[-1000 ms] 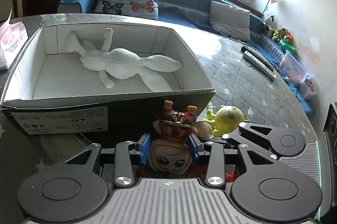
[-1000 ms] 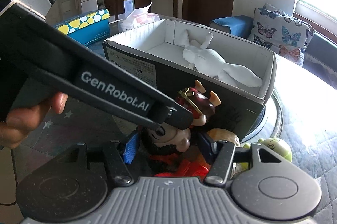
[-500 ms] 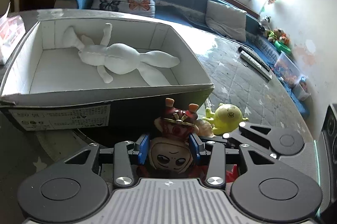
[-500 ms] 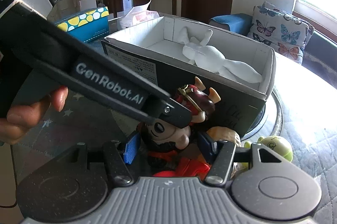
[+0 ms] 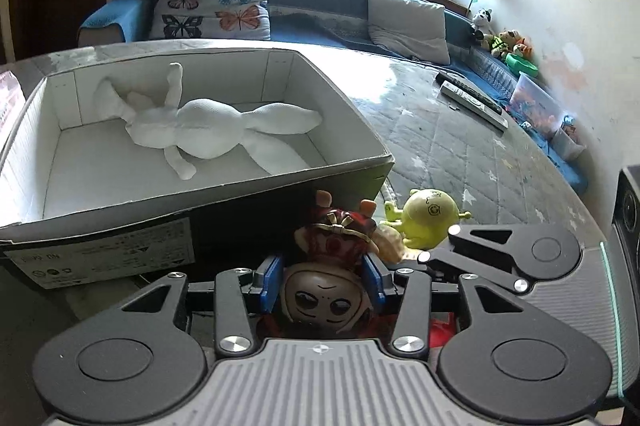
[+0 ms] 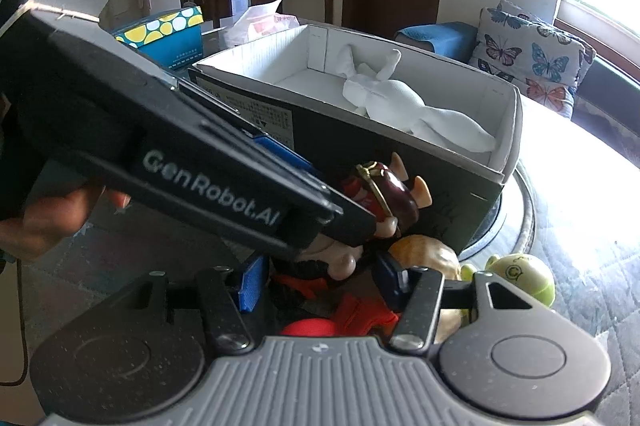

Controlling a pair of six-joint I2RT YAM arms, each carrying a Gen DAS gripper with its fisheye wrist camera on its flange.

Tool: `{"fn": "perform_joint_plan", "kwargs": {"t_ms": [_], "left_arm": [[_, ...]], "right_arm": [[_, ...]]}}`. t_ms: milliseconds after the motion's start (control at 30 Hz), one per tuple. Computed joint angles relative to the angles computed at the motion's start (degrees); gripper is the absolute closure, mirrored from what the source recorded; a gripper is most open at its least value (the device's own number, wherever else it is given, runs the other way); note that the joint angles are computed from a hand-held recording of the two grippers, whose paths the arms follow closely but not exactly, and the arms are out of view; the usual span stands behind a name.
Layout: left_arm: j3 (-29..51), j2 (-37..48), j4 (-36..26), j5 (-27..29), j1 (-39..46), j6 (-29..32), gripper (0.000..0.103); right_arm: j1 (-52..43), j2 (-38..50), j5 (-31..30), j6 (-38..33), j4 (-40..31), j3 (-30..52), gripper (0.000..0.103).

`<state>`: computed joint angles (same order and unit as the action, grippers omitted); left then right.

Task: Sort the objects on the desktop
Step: 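Position the left gripper fingers around the doll and close on it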

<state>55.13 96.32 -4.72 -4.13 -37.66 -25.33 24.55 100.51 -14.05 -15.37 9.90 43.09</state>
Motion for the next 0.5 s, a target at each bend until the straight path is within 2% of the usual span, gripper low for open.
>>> {"fn": "perform_joint_plan", "kwargs": {"t_ms": [500], "left_arm": [[0.57,-0.34,-1.82,6.02,2.69,5.12,0.058]], "right_arm": [[-0.99,0.29,-1.88,-1.00,0.19,-0.21,0.047]]}}
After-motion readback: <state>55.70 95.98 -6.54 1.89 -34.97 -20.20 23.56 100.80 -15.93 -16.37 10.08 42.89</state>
